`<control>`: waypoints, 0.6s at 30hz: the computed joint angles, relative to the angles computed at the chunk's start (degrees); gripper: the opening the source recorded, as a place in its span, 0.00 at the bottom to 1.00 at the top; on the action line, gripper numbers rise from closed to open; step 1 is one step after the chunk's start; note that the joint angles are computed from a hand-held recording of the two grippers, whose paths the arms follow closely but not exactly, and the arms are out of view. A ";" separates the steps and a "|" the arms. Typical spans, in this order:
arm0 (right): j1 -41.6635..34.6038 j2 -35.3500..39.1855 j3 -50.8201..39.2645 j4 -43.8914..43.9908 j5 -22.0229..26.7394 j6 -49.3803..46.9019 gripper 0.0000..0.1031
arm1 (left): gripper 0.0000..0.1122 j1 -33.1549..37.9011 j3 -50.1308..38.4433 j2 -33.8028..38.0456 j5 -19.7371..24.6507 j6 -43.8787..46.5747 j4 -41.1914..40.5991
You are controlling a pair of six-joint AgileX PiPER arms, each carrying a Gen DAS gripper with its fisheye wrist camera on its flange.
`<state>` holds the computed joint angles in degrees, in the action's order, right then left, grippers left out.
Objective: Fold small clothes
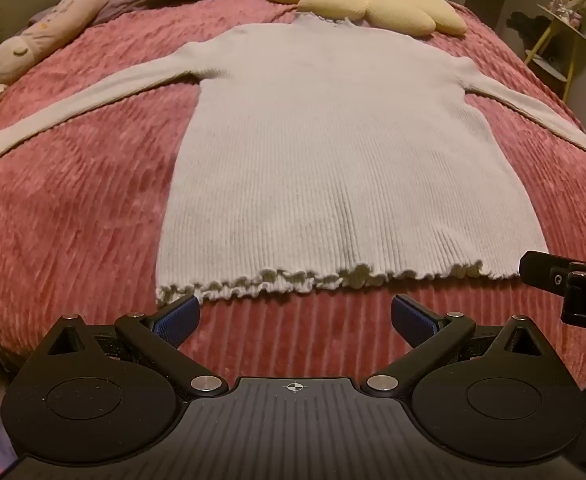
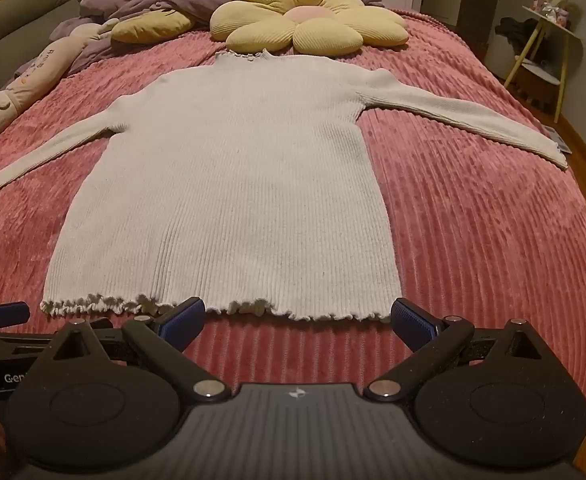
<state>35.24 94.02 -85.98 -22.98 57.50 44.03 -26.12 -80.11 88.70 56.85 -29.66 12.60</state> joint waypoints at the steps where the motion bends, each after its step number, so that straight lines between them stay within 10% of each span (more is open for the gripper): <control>1: 0.01 0.03 -0.04 0.00 0.04 -0.02 0.96 | 0.92 0.07 0.00 -0.01 -0.01 0.00 -0.11; 18: -0.05 -0.20 0.35 -0.30 -0.56 0.20 0.96 | 0.92 0.38 0.28 0.04 -0.90 -0.54 -0.28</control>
<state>35.18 93.82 -85.64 -23.28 56.94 44.23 -25.73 -79.83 88.74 55.95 -30.19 12.32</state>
